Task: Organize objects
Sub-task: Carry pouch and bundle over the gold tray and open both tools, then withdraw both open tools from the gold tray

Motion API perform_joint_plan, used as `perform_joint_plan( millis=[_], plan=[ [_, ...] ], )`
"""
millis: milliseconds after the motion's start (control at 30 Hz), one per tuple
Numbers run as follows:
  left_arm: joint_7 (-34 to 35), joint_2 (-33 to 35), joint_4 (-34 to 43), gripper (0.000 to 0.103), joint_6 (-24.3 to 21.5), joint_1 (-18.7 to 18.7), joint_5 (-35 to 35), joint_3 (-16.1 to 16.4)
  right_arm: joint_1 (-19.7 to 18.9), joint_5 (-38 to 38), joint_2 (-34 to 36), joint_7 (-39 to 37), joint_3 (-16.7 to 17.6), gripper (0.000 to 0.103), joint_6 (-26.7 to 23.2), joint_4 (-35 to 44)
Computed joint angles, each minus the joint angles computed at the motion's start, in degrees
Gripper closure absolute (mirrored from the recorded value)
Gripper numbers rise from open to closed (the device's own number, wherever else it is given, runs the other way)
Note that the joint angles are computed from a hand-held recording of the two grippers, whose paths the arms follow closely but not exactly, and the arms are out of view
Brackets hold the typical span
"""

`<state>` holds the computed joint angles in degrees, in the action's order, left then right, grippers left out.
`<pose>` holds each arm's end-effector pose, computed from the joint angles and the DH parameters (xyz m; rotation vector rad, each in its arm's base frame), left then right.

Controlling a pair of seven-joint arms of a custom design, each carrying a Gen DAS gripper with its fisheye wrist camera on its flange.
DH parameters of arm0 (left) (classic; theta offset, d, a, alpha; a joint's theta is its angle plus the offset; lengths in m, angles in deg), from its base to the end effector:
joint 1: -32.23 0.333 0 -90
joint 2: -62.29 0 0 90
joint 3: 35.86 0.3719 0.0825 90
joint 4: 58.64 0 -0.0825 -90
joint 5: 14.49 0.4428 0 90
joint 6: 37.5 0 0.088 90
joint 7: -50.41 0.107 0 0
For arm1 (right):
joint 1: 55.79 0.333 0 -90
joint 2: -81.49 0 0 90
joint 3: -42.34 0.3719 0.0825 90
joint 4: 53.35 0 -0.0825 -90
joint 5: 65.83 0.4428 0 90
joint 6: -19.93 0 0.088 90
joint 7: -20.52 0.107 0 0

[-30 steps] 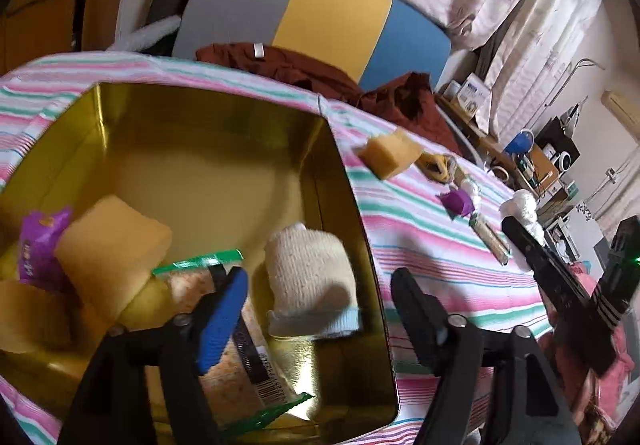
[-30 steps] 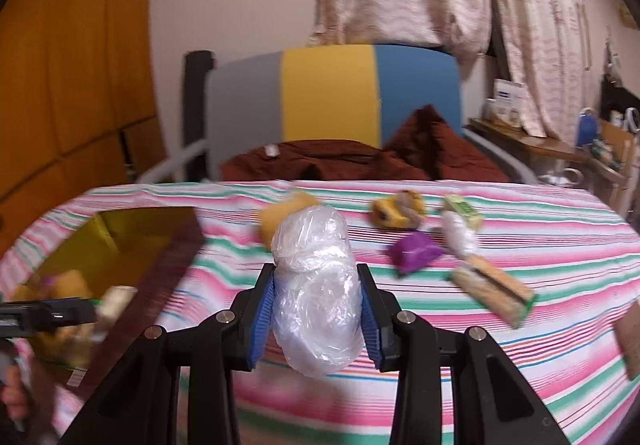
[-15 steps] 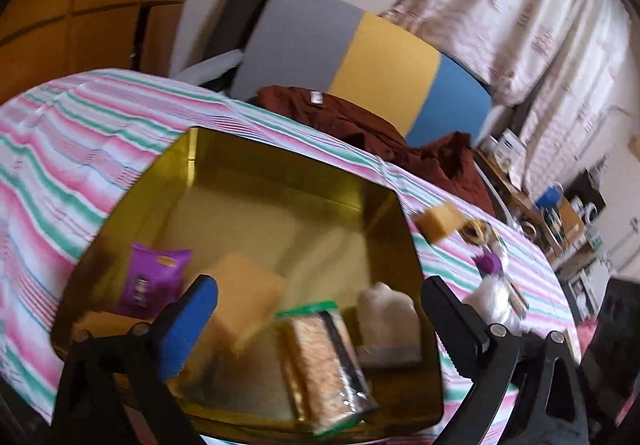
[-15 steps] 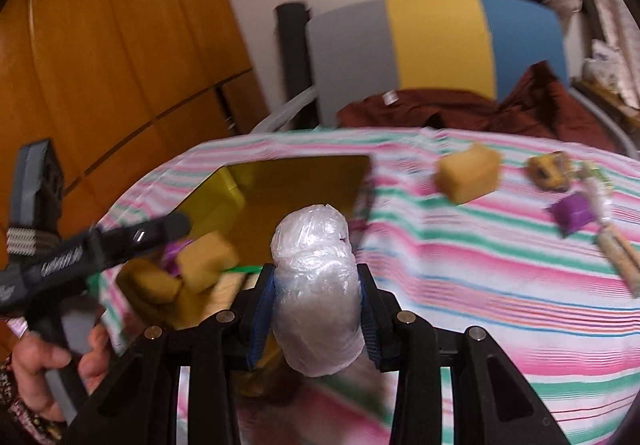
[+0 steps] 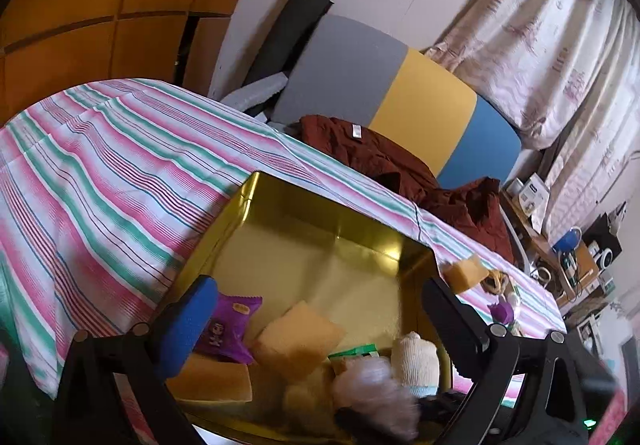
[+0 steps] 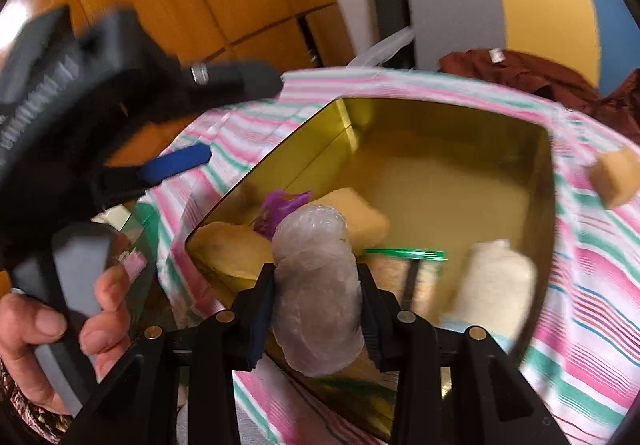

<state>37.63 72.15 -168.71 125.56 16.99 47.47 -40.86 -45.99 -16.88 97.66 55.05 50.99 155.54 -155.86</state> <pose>0.6353 -0.2806 0.4947 -2.1453 1.2531 -1.0961 0.6906 0.2299 0.4564 -2.1740 0.9677 0.0983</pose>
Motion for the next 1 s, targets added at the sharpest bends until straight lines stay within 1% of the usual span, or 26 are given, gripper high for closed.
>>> perform_joint_plan(
  millis=[67,200,233,267,367,500,600,733,833,1000],
  plan=[
    [-1.1,-0.5,-0.3,0.001,0.1,0.0,0.7,0.2,0.3,-2.2,1.8,1.9,-0.1,0.064,-3.2,2.2],
    [-2.1,-0.9,-0.6,0.001,0.2,0.4,1.1,0.0,-0.2,-3.7,4.5,5.6,0.0,0.063,-8.0,5.1],
    [-2.2,-0.9,-0.6,0.001,0.2,0.5,1.1,-0.1,-0.2,-3.8,4.5,6.6,0.0,0.061,-7.8,5.0],
    [-2.3,-1.0,-0.7,0.001,0.1,0.6,0.9,-0.2,-0.2,-3.6,4.3,7.5,-0.1,0.059,-7.0,4.7],
    [-2.5,-1.0,-0.7,0.001,0.3,0.8,0.8,-0.2,-1.5,-1.0,3.8,7.4,0.3,0.056,-6.6,4.1],
    [-1.6,-0.6,-0.5,0.001,0.3,0.8,0.0,-0.5,-3.1,5.0,1.7,4.9,0.4,0.056,-4.6,2.2],
    [0.7,0.2,0.0,0.001,0.4,0.6,-1.7,-0.8,-3.1,6.3,0.7,4.6,-0.5,0.056,-1.8,1.5],
    [5.9,1.6,1.1,0.001,0.7,-0.2,-5.5,-1.2,-3.0,6.0,-0.6,4.1,-1.4,0.056,2.8,-0.1],
    [10.2,3.0,2.1,0.001,2.1,-1.2,-8.3,-1.1,-3.5,5.4,-1.2,4.4,-2.1,0.056,5.1,-0.6],
    [21.1,5.7,4.2,0.001,4.1,-3.0,-14.9,-2.0,-4.8,3.7,-1.3,5.6,-3.2,0.056,7.6,-1.4]
  ],
)
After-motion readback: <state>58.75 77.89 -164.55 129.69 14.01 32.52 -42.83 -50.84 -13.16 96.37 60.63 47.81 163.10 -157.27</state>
